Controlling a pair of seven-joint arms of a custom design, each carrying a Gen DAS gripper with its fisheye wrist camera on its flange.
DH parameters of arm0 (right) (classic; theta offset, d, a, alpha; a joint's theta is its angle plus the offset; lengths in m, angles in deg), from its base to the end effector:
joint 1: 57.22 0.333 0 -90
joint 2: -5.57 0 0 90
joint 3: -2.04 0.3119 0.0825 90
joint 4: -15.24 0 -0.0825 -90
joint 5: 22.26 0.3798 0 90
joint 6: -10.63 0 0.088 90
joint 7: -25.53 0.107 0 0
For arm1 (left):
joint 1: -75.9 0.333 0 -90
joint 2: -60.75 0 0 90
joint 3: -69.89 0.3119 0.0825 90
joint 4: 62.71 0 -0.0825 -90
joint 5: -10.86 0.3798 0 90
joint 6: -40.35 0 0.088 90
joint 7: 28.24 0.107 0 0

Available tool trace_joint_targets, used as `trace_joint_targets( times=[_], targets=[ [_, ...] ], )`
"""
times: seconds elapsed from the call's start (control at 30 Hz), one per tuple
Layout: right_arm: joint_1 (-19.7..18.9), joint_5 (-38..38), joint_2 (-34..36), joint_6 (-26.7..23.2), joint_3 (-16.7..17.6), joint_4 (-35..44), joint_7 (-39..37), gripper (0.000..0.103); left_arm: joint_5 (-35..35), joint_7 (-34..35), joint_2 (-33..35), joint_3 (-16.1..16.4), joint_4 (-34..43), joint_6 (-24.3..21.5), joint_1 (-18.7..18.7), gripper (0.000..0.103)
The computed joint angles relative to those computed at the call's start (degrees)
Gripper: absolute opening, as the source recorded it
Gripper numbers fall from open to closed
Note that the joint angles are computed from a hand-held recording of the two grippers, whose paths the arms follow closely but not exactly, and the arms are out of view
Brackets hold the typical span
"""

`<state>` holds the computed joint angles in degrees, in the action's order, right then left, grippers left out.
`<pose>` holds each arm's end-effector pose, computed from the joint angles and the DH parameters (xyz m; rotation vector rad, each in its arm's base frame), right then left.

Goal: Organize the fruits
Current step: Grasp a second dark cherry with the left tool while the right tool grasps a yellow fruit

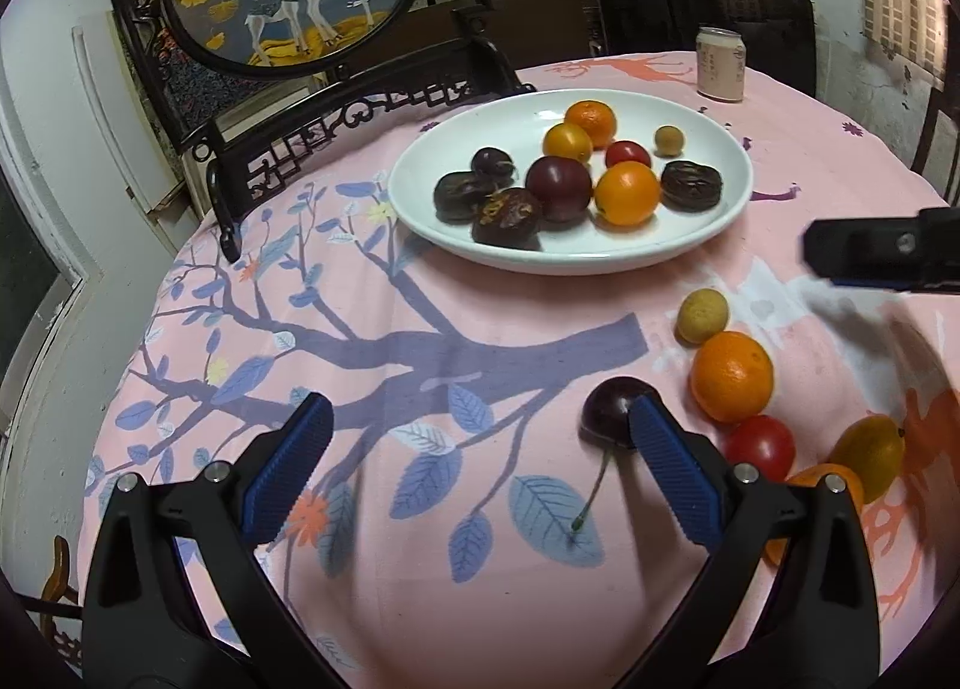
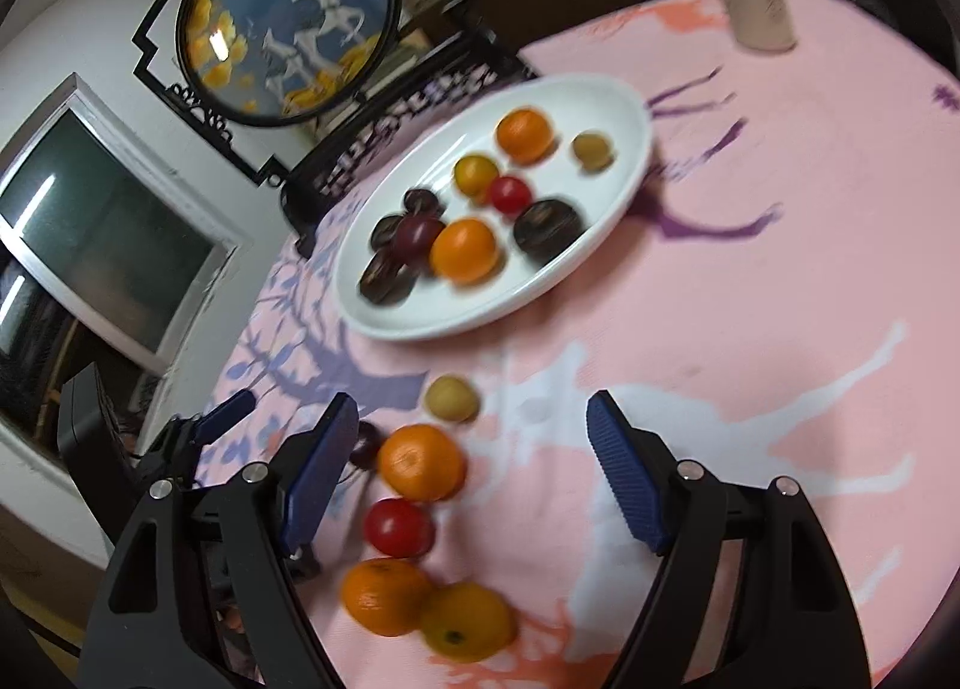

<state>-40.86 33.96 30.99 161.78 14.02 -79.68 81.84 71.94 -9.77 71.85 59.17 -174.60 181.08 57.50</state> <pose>0.6369 0.2963 0.4058 -1.8025 1.3637 0.1974 0.5443 -0.2979 0.4123 -1.6843 1.6900 -0.4477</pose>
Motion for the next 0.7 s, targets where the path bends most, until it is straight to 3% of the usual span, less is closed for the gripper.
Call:
trace_joint_targets(
  times=[0.23, 0.37, 0.53, 0.7],
  targets=[
    [4.65, -11.83, 3.51, -1.73, -3.17, 5.02, 9.78, 0.047, 0.99, 2.23, 0.75, -0.35, 0.82, -0.96, -1.02, 0.101],
    [6.68, -18.86, 6.71, -3.52, -4.46, 9.45, 15.38, 0.038, 0.94, 2.88, 0.67, -0.30, 0.76, -0.85, -1.13, 0.101],
    [6.37, -21.54, 8.42, -3.98, -3.71, 11.43, 16.44, 0.026, -0.31, 3.98, 1.00, -0.26, 0.80, 0.05, -0.85, 0.101],
    [4.78, -19.65, 4.47, 1.43, -2.71, 5.47, 12.88, 0.026, -1.82, 4.21, 0.99, 0.00, 0.20, 3.02, -0.07, 0.101]
  ],
)
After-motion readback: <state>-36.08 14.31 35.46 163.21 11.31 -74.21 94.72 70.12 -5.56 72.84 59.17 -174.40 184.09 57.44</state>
